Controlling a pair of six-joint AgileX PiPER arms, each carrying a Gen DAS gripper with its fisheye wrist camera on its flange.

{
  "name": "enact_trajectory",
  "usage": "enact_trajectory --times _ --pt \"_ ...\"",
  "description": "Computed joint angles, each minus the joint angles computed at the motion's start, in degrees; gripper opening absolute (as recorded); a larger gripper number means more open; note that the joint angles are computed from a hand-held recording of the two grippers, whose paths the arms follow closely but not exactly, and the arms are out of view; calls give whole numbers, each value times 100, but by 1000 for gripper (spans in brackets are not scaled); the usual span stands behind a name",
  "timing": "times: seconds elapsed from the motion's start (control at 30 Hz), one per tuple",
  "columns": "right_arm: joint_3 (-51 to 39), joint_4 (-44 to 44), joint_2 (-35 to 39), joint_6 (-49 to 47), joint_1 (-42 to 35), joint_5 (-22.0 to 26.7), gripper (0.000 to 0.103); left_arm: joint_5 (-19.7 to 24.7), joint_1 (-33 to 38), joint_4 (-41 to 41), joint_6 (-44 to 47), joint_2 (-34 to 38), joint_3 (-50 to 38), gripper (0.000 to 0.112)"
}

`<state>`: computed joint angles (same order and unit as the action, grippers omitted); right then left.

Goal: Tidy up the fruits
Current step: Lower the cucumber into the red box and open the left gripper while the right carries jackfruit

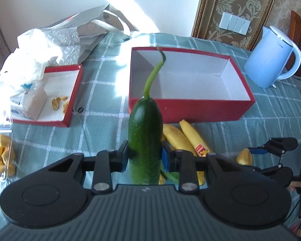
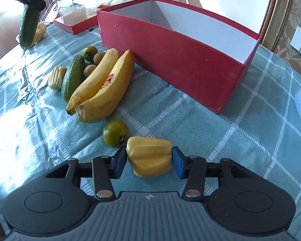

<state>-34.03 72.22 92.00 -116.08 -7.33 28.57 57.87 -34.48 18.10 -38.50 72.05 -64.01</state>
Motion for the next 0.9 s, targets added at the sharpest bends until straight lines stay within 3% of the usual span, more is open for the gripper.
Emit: enact_trajectory --times 0.23,0.43,0.67,0.73,0.9 --pt "450 -121 -1011 372 -808 652 47 -233 591 -703 1443 1195 -1656 29" --pt "714 -433 -1676 844 -1346 1009 47 -345 890 -1216 2287 2971 -3291 29" --pt "934 -647 -2164 1143 -2033 1448 47 283 1083 -1650 2923 5258 -5486 29" --pt "963 -682 -2215 1189 -2196 1546 47 668 1060 -1773 3053 5871 -6232 29" --pt "965 -772 -2336 1427 -2209 1478 47 924 987 -1802 3185 6617 -6904 29"
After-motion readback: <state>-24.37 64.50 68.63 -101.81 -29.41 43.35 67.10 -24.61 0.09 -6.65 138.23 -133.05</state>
